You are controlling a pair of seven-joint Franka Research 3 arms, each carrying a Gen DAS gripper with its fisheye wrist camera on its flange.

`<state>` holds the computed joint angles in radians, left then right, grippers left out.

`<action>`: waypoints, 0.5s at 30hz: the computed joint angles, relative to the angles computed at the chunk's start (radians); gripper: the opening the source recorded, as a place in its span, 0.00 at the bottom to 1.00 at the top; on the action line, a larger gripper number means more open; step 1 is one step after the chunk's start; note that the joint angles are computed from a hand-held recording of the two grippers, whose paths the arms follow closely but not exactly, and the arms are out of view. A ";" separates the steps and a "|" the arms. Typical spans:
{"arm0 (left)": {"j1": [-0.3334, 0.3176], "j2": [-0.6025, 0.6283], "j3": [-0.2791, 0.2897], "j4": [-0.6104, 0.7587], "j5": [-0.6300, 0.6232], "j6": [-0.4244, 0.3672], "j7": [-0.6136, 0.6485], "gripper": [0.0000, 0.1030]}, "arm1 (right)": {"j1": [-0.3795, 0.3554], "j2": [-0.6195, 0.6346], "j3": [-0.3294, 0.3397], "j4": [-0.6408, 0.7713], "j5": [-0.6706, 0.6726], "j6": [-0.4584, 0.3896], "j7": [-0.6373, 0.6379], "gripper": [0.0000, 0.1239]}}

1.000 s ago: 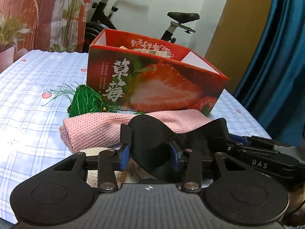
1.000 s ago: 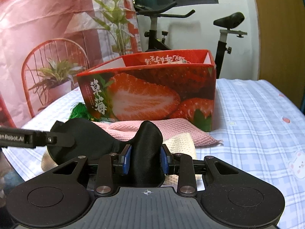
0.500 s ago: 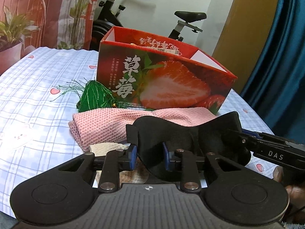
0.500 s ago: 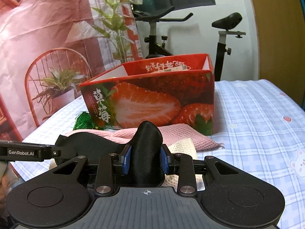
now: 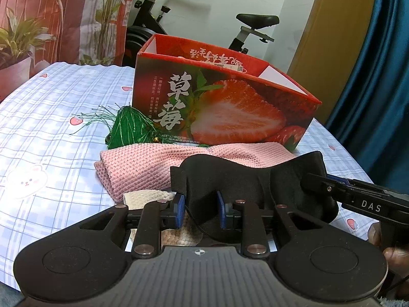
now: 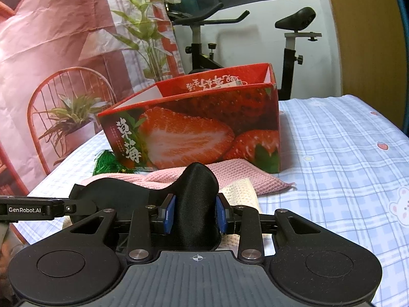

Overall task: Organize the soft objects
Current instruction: 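Lift the black eye mask with the left tool off the pile, then carry the eye mask with the left tool and lower it into the box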

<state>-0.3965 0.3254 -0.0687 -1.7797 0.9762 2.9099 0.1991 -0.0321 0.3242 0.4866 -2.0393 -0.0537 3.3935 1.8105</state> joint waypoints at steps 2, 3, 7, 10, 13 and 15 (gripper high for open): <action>-0.001 0.002 0.001 0.002 0.001 0.001 -0.003 0.26 | -0.005 0.001 0.004 0.000 -0.005 0.000 0.000 0.25; -0.003 0.001 0.002 0.001 0.003 0.002 -0.007 0.26 | -0.004 0.001 0.003 0.000 -0.004 0.001 0.000 0.25; -0.009 -0.005 0.008 0.009 0.029 -0.002 -0.011 0.23 | -0.009 0.002 0.008 0.001 -0.016 0.006 -0.002 0.24; -0.013 -0.021 0.020 0.029 0.086 0.003 -0.031 0.21 | -0.021 -0.003 0.015 0.013 -0.050 0.027 -0.017 0.24; -0.010 -0.030 0.024 0.068 0.149 0.010 -0.056 0.20 | -0.084 0.007 0.067 0.046 -0.126 0.045 0.028 0.24; -0.006 -0.025 0.025 0.111 0.187 0.008 -0.062 0.20 | -0.100 0.017 0.078 0.083 -0.161 0.047 0.052 0.24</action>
<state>-0.4021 0.3005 -0.0434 -1.6682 1.1629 2.9178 0.1371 -0.1323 0.3414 0.5642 -1.9565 -0.2147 3.4409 1.8623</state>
